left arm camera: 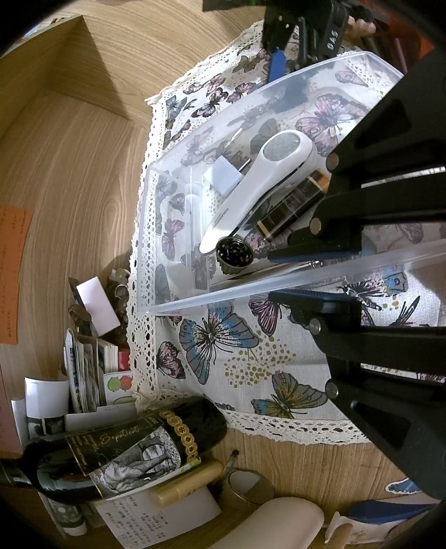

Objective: Organize rigid objects

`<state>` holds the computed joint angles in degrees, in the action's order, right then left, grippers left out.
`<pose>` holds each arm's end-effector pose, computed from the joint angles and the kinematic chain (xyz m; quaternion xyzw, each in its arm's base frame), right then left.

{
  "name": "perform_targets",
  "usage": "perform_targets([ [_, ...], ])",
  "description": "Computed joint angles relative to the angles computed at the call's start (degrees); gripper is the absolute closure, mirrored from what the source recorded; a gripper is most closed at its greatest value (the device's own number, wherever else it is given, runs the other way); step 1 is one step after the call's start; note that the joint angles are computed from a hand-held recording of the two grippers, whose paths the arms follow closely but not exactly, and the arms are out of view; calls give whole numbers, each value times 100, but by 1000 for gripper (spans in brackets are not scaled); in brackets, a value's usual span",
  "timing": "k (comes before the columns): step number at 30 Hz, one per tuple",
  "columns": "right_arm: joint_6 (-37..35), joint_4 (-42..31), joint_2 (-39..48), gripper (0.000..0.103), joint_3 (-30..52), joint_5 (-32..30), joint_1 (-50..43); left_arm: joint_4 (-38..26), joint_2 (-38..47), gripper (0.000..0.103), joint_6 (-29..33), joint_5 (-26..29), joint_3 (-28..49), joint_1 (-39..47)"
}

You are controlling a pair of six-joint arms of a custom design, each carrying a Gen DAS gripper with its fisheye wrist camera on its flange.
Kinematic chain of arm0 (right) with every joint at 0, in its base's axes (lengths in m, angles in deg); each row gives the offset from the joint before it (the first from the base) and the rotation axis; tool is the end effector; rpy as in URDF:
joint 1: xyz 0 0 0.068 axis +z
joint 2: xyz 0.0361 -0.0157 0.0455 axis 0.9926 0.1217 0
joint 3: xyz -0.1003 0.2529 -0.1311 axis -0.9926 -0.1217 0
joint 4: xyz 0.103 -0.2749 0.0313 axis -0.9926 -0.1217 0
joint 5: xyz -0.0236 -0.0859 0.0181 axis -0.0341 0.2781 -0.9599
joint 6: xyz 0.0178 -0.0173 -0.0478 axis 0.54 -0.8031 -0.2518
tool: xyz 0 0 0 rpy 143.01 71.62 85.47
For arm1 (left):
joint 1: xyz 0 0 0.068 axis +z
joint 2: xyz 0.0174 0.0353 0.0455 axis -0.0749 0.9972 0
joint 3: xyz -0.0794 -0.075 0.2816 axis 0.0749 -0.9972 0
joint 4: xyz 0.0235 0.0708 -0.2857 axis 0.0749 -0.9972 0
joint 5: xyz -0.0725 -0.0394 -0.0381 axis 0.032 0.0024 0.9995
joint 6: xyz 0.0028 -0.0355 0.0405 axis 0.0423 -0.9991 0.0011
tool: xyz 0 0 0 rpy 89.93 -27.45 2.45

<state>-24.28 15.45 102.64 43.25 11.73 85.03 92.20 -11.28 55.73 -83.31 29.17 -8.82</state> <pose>0.1754 0.0150 0.0752 -0.2166 0.9347 0.0780 0.2709 0.1598 -0.0156 0.0914 0.0109 0.9365 -0.0681 0.3439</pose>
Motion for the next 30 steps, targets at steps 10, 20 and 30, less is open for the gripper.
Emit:
perform_targets([
  [10,-2,475,626,79,22,43,-153,15,6,89,0,-7,-3,-4],
  [20,36,-135,-398,79,14,-146,-291,-13,-15,89,-26,-24,7,-30],
  [30,204,-927,-1938,79,181,-116,223,-15,-13,89,-19,-17,7,-24],
])
